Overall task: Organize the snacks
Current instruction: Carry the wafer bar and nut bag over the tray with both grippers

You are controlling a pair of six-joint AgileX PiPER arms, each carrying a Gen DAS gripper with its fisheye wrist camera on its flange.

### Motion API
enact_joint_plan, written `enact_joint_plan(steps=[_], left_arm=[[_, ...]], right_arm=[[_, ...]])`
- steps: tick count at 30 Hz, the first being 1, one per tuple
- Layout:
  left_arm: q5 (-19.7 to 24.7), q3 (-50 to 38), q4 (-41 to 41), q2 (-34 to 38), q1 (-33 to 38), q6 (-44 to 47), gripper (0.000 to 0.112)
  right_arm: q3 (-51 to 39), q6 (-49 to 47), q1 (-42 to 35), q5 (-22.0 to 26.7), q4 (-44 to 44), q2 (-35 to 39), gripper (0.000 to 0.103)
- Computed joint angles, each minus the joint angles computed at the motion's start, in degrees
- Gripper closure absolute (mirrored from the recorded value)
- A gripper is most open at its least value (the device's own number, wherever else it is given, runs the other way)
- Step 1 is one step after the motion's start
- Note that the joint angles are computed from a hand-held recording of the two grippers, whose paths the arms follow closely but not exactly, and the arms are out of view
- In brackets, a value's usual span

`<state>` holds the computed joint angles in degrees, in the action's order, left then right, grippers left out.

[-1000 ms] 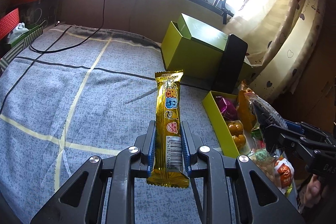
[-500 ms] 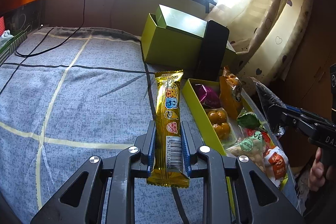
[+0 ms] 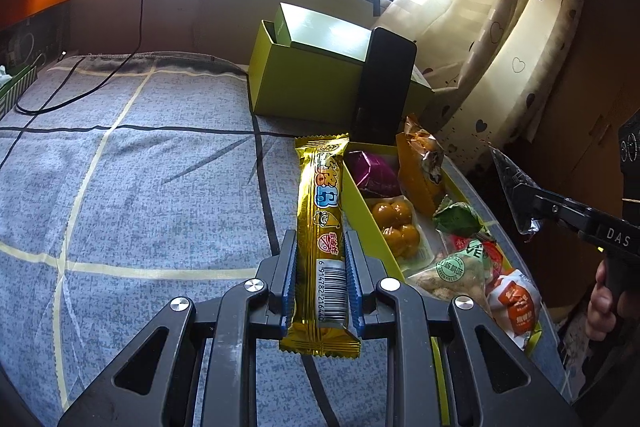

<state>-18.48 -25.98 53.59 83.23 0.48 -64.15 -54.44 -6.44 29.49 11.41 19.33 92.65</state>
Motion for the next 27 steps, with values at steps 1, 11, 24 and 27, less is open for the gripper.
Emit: enact_joint_plan(steps=[1, 11, 24, 27], left_arm=[[-0.09, -0.13, 0.75, 0.00, 0.04, -0.75, 0.089], [2.27, -1.01, 2.94, -1.63, -3.60, -4.37, 0.089], [8.80, -4.93, 12.96, -2.63, -11.46, -18.71, 0.089], [9.03, -6.82, 19.27, -1.16, -12.46, -26.14, 0.089]], right_arm=[[0.20, -1.14, -0.45, -0.04, 1.12, -0.03, 0.064], [3.50, -16.06, -3.34, -0.52, 15.90, -0.53, 0.064], [8.02, -46.93, -5.19, 0.50, 46.51, -0.51, 0.064], [8.63, -50.34, -5.51, 0.71, 49.97, -0.10, 0.064]])
